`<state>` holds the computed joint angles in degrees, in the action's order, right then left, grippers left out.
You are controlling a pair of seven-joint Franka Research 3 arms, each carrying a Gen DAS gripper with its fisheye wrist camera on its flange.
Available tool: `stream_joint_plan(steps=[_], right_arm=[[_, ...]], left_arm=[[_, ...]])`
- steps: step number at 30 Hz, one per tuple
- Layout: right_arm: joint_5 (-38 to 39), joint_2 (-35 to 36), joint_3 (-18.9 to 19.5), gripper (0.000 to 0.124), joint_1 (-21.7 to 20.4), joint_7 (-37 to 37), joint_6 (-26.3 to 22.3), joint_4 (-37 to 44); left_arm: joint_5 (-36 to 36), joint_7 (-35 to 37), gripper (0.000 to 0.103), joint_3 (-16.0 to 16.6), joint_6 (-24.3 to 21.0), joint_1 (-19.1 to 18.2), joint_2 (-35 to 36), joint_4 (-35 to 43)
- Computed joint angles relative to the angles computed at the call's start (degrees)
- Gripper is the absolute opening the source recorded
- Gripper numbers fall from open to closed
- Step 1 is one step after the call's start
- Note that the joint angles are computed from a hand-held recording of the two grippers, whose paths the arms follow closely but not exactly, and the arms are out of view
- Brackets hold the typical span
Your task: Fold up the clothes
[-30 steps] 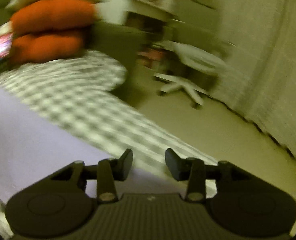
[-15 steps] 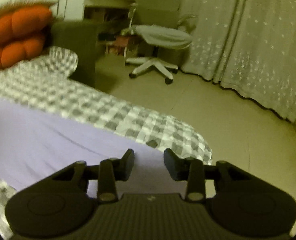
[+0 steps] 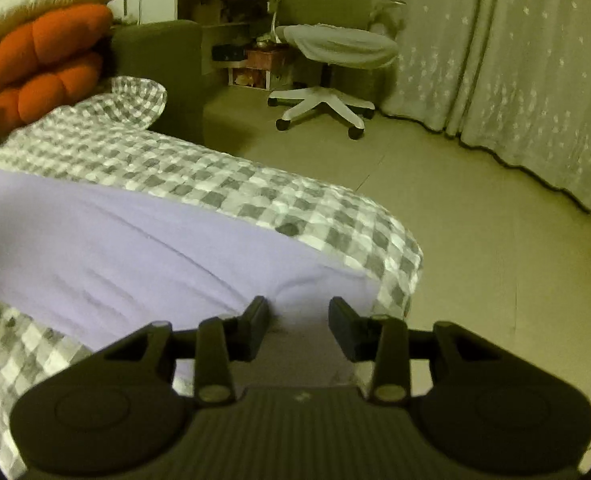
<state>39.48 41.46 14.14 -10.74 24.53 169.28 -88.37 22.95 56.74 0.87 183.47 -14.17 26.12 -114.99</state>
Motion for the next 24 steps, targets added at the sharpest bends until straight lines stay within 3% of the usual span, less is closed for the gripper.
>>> stream_joint_plan(steps=[5, 10, 14, 19, 24], right_arm=[[2.33, 1.39, 4.24, 0.035, -2.4, -3.81, 2.99, 1.83], [-4.9, 3.84, -1.7, 0.033, 4.2, -0.71, 2.76, 4.56], [-5.19, 3.84, -0.47, 0.006, 2.44, 0.75, -1.93, 5.82], [-3.7, 3.57, 2.21, 0.005, 1.27, -2.21, 3.39, 4.81], [-2.41, 4.08, 7.47, 0.005, -1.76, -4.76, 8.83, 4.52]], left_arm=[[-0.08, -0.17, 0.053, 0.24, -0.01, -0.29, 0.16, 0.24], [0.18, 0.24, 0.053, 0.37, 0.26, -0.35, 0.19, 0.21], [-0.27, 0.7, 0.053, -0.82, 0.24, 0.81, 0.2, 0.25], [-1.06, -0.03, 0.053, -0.48, 0.48, 0.54, -0.02, 0.13], [-1.1, -1.7, 0.053, 3.19, 1.24, -2.44, -0.5, -0.5]])
